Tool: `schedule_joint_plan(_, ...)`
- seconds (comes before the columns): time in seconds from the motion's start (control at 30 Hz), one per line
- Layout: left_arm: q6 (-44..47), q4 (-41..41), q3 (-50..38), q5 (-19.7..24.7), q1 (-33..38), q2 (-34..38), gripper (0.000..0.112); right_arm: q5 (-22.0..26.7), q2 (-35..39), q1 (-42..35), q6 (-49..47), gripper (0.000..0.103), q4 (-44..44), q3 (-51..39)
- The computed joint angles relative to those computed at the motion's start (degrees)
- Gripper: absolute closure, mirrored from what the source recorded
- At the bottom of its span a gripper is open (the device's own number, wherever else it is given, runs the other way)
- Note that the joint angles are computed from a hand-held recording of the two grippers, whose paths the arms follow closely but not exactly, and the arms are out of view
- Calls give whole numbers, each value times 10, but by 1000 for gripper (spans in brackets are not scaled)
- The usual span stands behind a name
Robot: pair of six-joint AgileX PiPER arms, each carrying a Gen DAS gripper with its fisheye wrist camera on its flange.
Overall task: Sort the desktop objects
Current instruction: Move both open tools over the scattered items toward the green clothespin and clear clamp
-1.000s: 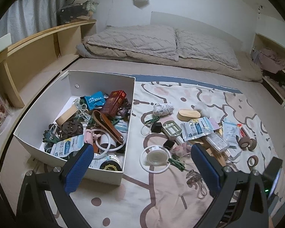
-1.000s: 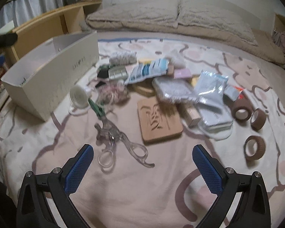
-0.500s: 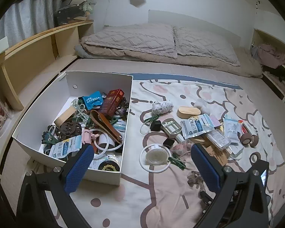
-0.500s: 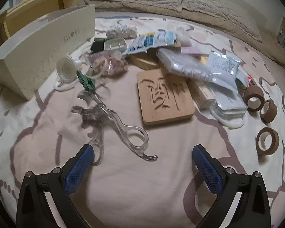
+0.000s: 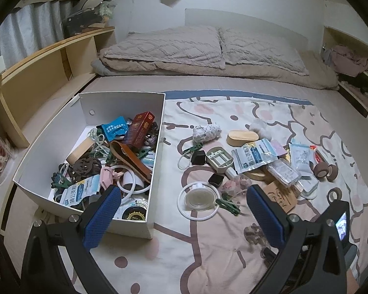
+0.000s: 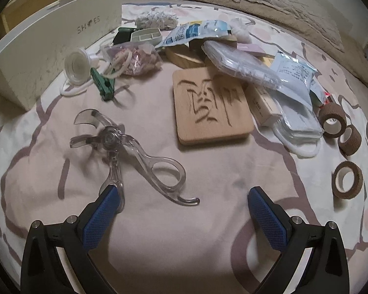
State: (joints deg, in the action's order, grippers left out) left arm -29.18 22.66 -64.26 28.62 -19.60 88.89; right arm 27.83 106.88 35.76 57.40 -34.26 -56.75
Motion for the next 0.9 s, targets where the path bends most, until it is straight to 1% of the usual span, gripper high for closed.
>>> schedule_joint_plan(0.27,3,5,1,-4,-19,11,10,-29,-52,6,32,0,-40,80)
schedule_joint_plan(0.37,23,-8,3,-14,-28,16,10,-45,-74,9,60,0,-65,115)
schedule_joint_plan(0.57,28,5,6,-31,-66,28,11,-75,-102,18,188,0,-168,170)
schedule_joint_plan(0.67,39,-3,4,-35,-79,40,13,-76,-109,33,291,0,-254,192)
schedule_joint_plan(0.73,54,-14,1,-39,-87,54,18,-71,-108,44,363,0,-313,202)
schedule_joint_plan(0.8,56,-14,-4,-39,-94,74,29,-66,-103,53,427,0,-369,208)
schedule_joint_plan(0.83,68,-28,-10,-37,-95,85,32,-68,-112,48,434,0,-379,217)
schedule_joint_plan(0.9,106,-76,-22,-27,-91,108,40,-69,-112,48,488,0,-431,229)
